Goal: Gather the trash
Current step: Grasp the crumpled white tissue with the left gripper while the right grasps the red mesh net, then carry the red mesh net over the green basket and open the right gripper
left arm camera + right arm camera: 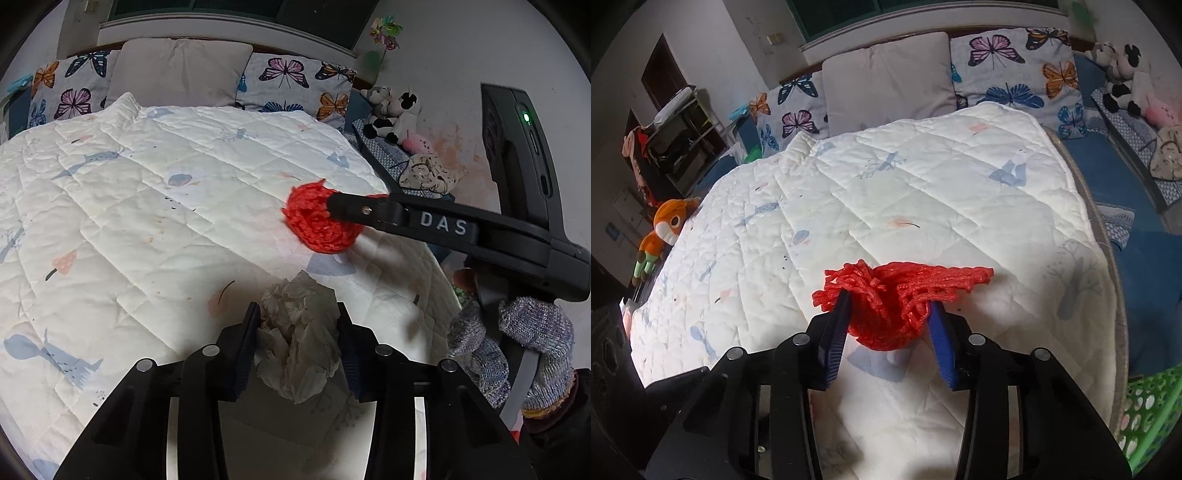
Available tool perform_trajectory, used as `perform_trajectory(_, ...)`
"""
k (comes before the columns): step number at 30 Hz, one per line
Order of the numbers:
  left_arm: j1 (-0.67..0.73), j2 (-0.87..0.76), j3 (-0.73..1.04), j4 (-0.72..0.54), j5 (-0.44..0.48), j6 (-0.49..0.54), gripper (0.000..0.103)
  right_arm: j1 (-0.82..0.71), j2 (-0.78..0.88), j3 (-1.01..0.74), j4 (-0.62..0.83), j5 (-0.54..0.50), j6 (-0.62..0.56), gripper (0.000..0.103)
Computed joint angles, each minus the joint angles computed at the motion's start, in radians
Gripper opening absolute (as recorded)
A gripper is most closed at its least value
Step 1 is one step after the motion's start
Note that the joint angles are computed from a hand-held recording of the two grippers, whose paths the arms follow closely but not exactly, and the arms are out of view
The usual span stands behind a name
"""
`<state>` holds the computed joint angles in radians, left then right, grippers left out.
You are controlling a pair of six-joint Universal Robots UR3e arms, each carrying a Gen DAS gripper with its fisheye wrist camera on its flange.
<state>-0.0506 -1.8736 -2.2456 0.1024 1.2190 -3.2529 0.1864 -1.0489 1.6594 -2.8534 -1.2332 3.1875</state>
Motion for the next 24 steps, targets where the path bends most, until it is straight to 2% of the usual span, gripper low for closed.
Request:
perform_trajectory(14, 0.046, 0.222, -0.148, -0.019, -0.047, 0.013, 0.038, -0.102, -0.268, 0.320, -0.122, 0.062, -0.044, 0.038)
perform_trajectory(20, -0.031, 0.259, -0.133, -0.039, -0.023, -0.015, 0.038, -0.208, -0.487, 0.528, -0.131, 0.108, -0.094, 0.038)
perform_trajectory(24, -0.099, 0.255, -0.098, -0.051, 0.002, -0.043, 0.038, -0.332, -0.692, 0.685, -0.067, 0.145, -0.165, 0.038)
